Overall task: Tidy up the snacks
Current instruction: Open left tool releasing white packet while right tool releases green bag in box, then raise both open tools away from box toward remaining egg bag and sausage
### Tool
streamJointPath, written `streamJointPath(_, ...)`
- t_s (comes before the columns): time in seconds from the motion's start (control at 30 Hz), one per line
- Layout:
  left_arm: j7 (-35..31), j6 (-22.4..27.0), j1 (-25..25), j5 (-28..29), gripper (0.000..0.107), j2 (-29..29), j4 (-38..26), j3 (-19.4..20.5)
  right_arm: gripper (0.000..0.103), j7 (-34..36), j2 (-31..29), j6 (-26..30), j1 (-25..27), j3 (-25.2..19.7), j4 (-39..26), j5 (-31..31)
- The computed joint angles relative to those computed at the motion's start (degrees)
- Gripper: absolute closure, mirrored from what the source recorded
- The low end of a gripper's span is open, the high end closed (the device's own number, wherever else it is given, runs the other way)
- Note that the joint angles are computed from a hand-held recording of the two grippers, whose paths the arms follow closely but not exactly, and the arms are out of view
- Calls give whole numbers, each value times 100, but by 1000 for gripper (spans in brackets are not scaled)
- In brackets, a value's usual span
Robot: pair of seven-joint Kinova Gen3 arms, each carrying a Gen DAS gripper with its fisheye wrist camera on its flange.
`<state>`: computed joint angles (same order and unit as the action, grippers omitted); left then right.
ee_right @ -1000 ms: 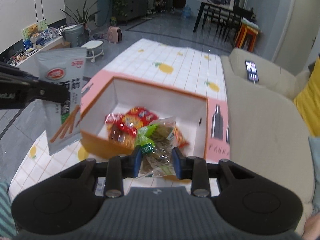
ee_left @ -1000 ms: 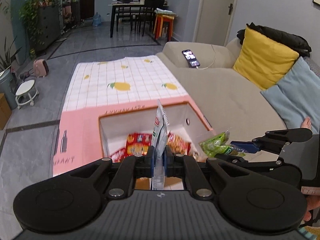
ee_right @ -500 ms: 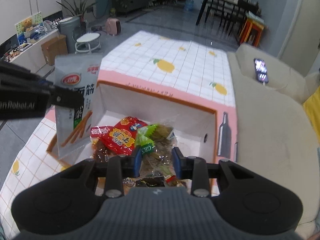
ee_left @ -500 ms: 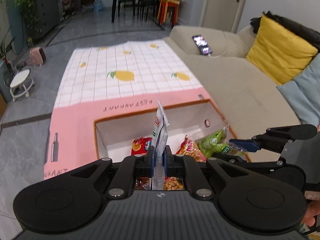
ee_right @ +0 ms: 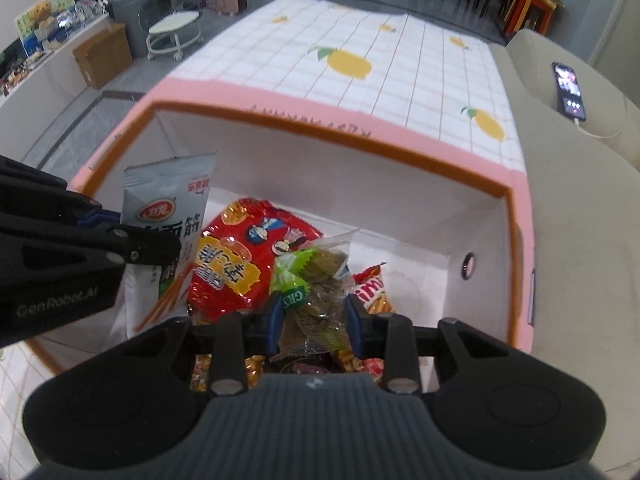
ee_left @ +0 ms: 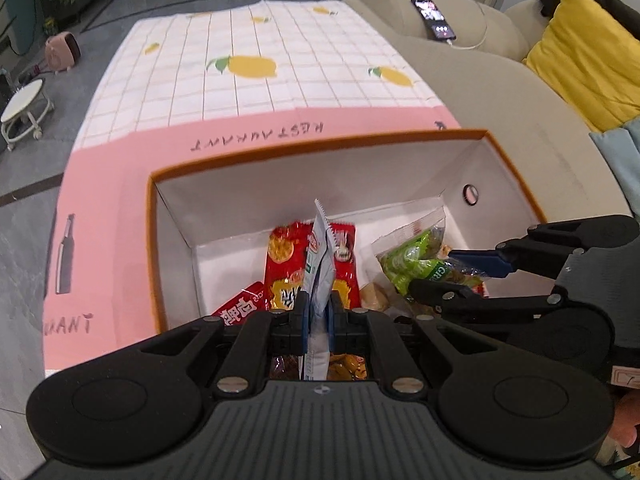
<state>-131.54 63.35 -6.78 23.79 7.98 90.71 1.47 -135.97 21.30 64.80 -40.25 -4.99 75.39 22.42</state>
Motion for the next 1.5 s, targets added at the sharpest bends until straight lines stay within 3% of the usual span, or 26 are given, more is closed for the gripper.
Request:
streamJointPath(0.27, 180, -341, 23, 15, 98, 175, 8, 22, 70, 115, 240, -62, 82, 75, -75, -64)
streamJointPath(0.5, 475, -709, 174, -363, 93, 204, 94, 81, 68, 109, 311, -42, 9, 134, -142, 67)
streamJointPath(0.7, 575, -1430, 433, -945, 70, -121, 492, 104, 56, 57, 280, 45, -115, 166, -182, 243)
streamJointPath(1.03, 231, -1258, 383, -699, 50, -593, 510, -2, 37, -28, 82, 356, -173, 104, -327, 264)
streamJointPath(1.2, 72, -1115, 340, -438, 49, -974, 579, -167, 23, -247, -184, 466, -318, 39, -245, 447)
streamJointPath(1.4, -114, -1008, 344, -166, 49, -1565, 800, -439, 22, -714, -566, 756, -567, -138, -126, 776)
streamJointPath(1.5, -176, -984, 398, -102, 49, -1900, 924, -595, 15, -1028, -725, 993, -720, -256, -90, 978)
